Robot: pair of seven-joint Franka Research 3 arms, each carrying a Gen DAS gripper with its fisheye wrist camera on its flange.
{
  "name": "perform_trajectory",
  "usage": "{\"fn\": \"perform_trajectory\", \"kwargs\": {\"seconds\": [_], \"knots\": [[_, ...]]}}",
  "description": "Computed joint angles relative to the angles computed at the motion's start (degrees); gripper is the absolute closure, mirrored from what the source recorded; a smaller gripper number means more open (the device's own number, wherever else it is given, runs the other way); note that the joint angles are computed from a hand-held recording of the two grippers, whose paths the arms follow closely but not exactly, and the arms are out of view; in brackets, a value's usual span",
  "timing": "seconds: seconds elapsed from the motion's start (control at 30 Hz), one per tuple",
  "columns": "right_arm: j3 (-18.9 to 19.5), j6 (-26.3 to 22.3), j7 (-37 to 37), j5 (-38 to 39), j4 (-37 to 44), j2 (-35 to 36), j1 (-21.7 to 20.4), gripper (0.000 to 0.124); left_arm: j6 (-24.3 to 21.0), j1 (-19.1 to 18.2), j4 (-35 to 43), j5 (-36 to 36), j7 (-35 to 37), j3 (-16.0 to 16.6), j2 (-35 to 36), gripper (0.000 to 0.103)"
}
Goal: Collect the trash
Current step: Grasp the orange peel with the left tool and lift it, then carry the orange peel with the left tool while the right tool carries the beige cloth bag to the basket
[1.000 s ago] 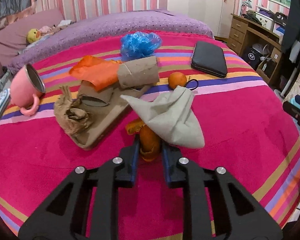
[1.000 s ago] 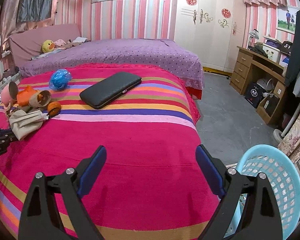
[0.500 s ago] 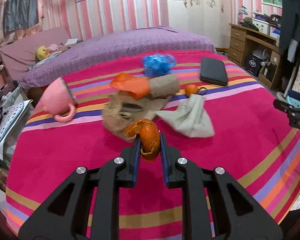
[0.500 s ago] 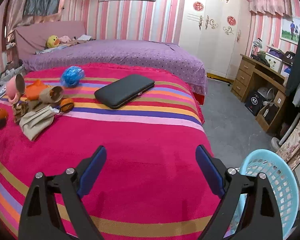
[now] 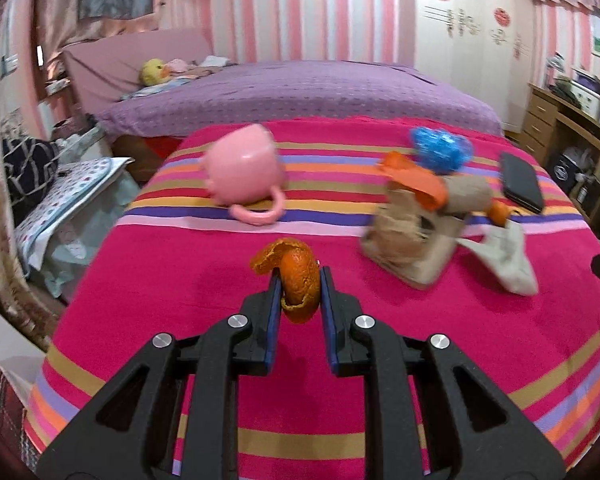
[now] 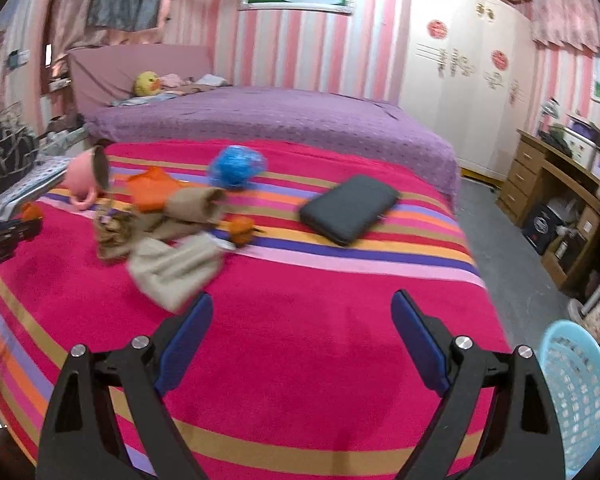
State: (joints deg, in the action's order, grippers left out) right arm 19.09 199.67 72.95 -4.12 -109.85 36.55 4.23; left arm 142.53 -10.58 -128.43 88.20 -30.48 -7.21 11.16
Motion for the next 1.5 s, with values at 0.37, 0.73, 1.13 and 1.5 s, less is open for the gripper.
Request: {"fn": "perform_trajectory", "kwargs": {"seconds": [0.37,0.73,1.13,1.5], "knots": [[-1.3,-9.5,-4.8,3.7,11.2,6.5,9.2,0.038,1.0,2.1,-2.2,1.0,-3.7,0.3,-2.0,0.086],[6.2,-14.4,-16.7,10.2,11.5,7.8,3.5,0.099,-1.2,0.8,-0.8,0.6,-2.4,-0.3,-1.4,0.086],[16.0,-3.3,-16.4,3.3,-3.0,1.0,-14.6,0.101,-5.9,-3.9,4.7,-0.9,1.8,-1.9,1.9,0.086],[14.8,-0.2,-7.5,-6.0,-3.4,1.5,-23.0,0.101,-5.4,-9.9,16.5,-2.9,7.8,-1.1,10.6,0.086]]}}
